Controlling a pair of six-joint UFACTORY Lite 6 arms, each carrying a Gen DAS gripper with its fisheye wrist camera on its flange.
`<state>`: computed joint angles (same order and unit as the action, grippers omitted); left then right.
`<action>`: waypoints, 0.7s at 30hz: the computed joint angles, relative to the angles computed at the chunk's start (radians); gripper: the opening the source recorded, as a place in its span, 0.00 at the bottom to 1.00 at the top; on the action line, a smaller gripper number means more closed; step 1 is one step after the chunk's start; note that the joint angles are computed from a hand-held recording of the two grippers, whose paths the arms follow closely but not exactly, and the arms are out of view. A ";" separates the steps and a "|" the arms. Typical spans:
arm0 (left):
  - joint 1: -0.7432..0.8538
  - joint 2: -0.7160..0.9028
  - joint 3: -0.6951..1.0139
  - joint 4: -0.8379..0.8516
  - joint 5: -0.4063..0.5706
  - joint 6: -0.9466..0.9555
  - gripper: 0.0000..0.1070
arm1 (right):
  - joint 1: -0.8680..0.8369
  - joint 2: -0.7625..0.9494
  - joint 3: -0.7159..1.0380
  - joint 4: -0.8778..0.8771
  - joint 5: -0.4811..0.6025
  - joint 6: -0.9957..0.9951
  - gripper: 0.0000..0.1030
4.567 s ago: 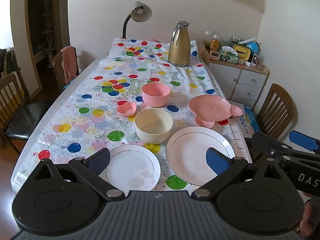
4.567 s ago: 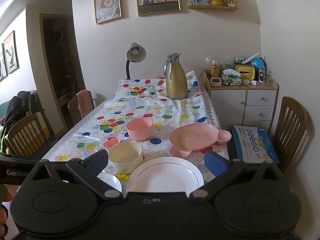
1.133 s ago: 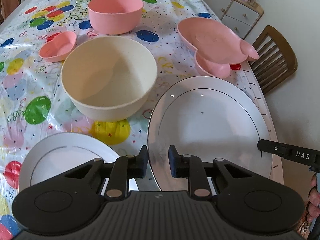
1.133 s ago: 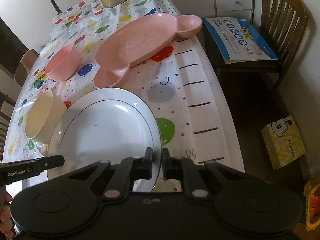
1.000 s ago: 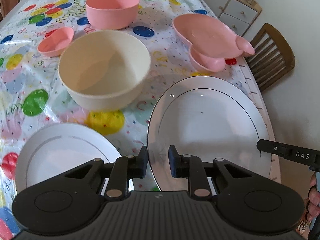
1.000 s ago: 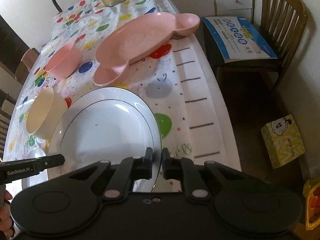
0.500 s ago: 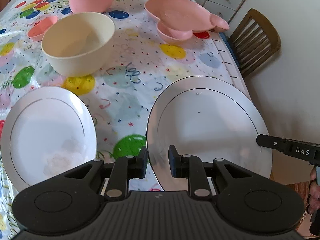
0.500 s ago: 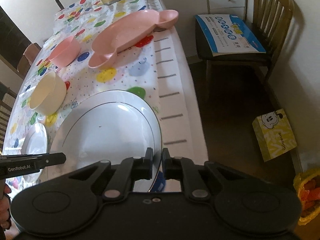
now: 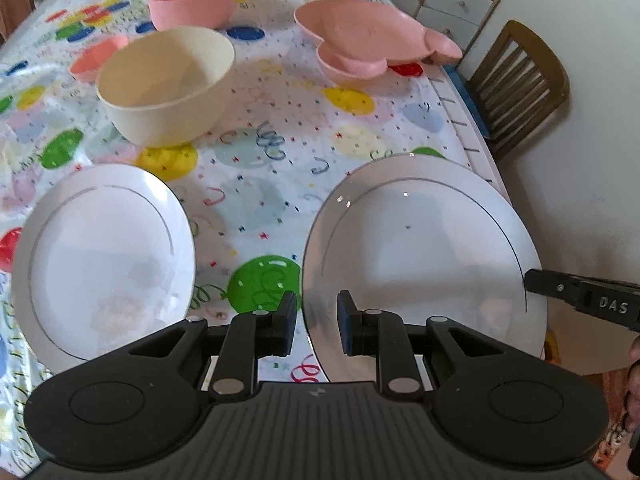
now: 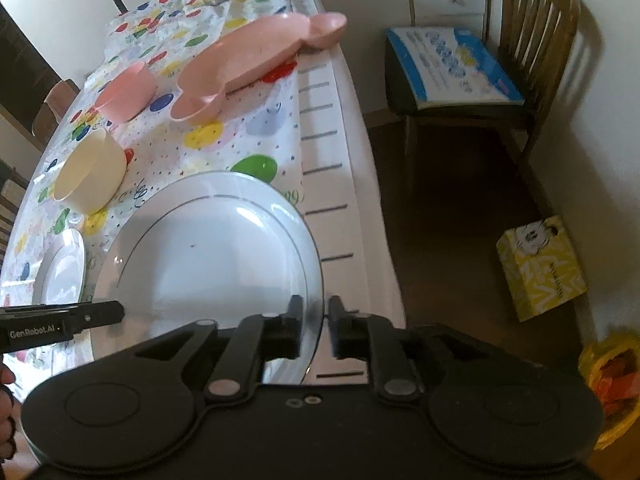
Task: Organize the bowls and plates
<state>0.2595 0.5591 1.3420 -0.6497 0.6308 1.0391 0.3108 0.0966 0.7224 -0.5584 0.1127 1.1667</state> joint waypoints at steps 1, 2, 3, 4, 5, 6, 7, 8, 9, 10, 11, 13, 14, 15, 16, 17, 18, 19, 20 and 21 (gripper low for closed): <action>0.001 -0.005 -0.002 -0.001 -0.002 -0.001 0.20 | 0.004 -0.013 -0.002 -0.070 0.009 0.063 0.19; 0.003 -0.013 -0.007 -0.001 -0.008 -0.004 0.20 | 0.007 -0.026 -0.005 -0.121 0.019 0.109 0.21; 0.005 -0.022 -0.014 0.000 -0.014 -0.004 0.20 | 0.012 -0.037 -0.005 -0.152 0.029 0.137 0.21; 0.008 -0.032 -0.022 -0.001 -0.018 -0.003 0.20 | 0.016 -0.052 -0.007 -0.179 0.036 0.159 0.21; 0.011 -0.042 -0.031 -0.003 -0.022 0.000 0.20 | 0.022 -0.060 -0.005 -0.207 0.041 0.182 0.23; 0.014 -0.054 -0.041 -0.006 -0.026 0.005 0.20 | 0.032 -0.070 -0.006 -0.251 0.047 0.221 0.24; 0.018 -0.067 -0.053 -0.012 -0.028 0.013 0.20 | 0.044 -0.079 -0.003 -0.292 0.057 0.256 0.26; 0.021 -0.078 -0.063 -0.016 -0.032 0.019 0.20 | 0.057 -0.086 0.000 -0.327 0.066 0.285 0.28; 0.025 -0.088 -0.071 -0.020 -0.034 0.025 0.20 | 0.071 -0.093 0.001 -0.367 0.072 0.319 0.28; 0.028 -0.100 -0.079 -0.025 -0.036 0.030 0.21 | 0.085 -0.099 0.005 -0.396 0.078 0.344 0.29; 0.033 -0.109 -0.087 -0.029 -0.038 0.036 0.21 | 0.098 -0.102 0.012 -0.408 0.085 0.353 0.30; 0.045 -0.133 -0.103 -0.042 -0.038 0.048 0.21 | 0.126 -0.112 0.022 -0.454 0.100 0.394 0.33; 0.050 -0.147 -0.113 -0.051 -0.039 0.059 0.21 | 0.140 -0.117 0.027 -0.481 0.109 0.418 0.35; 0.057 -0.161 -0.122 -0.060 -0.039 0.070 0.21 | 0.154 -0.122 0.032 -0.508 0.119 0.442 0.36; 0.063 -0.175 -0.132 -0.068 -0.038 0.082 0.21 | 0.168 -0.131 0.035 -0.540 0.128 0.468 0.38; 0.071 -0.191 -0.142 -0.076 -0.037 0.092 0.21 | 0.182 -0.135 0.039 -0.565 0.138 0.492 0.41; 0.078 -0.204 -0.150 -0.084 -0.035 0.101 0.22 | 0.197 -0.140 0.043 -0.585 0.152 0.512 0.43; 0.085 -0.217 -0.159 -0.091 -0.034 0.109 0.24 | 0.214 -0.147 0.046 -0.607 0.165 0.534 0.46; 0.093 -0.234 -0.170 -0.100 -0.034 0.119 0.25 | 0.229 -0.152 0.049 -0.626 0.174 0.555 0.49; 0.101 -0.245 -0.177 -0.107 -0.034 0.125 0.31 | 0.240 -0.158 0.052 -0.632 0.180 0.563 0.51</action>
